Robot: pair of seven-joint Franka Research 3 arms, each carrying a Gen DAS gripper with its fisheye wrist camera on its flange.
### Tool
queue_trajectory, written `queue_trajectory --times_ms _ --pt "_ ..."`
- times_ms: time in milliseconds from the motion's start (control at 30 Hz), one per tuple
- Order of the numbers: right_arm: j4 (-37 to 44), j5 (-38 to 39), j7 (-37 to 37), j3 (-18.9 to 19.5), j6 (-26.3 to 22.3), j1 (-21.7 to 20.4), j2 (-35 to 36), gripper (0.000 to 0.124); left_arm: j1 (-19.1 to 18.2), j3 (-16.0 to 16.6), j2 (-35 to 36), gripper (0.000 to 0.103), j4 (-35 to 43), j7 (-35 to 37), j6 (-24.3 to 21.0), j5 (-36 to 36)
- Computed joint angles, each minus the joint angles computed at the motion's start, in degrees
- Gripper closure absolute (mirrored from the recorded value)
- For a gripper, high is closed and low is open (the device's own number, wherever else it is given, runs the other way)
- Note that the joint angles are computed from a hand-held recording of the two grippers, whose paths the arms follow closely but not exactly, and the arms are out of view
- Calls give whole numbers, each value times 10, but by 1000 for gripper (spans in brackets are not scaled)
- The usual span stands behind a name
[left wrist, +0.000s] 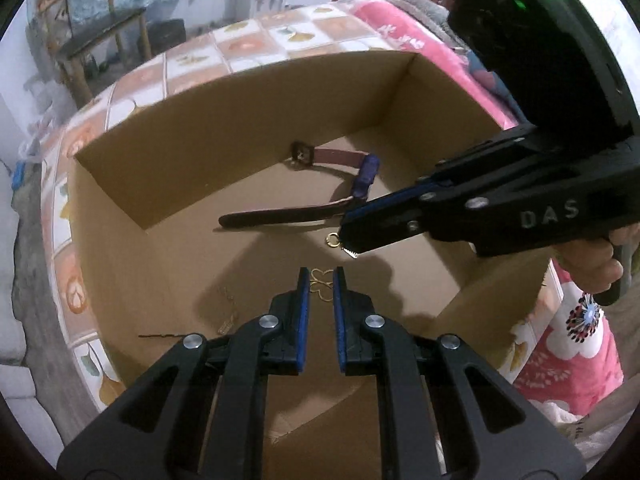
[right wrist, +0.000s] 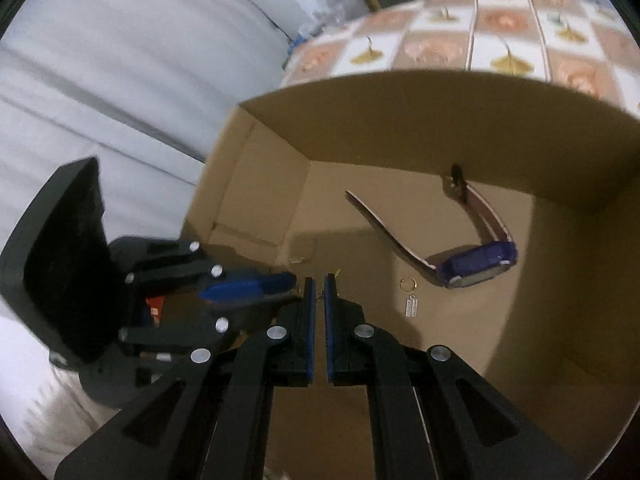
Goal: Organize jewelry
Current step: 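Carry both charms over the box and open both tools to drop them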
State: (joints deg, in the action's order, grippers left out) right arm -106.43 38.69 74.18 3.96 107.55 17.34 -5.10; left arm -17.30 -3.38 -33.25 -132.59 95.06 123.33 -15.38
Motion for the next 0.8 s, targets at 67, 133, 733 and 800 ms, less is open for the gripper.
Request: queue_trajectory --times_ms 67,133,733,800 --pt "8 2 16 0 -5 0 14 118 1 2 3 92 -1 -1 2 -4" --pt "9 4 16 0 -5 -1 16 118 3 4 1 92 -4 -3 4 -6" --pt "-137 31 -55 -26 122 -4 -200 75 2 -6 -146 46 -73 -34 82 41" --pt "-187 38 -77 -30 151 1 -265 66 2 -15 -203 39 -103 -51 94 65"
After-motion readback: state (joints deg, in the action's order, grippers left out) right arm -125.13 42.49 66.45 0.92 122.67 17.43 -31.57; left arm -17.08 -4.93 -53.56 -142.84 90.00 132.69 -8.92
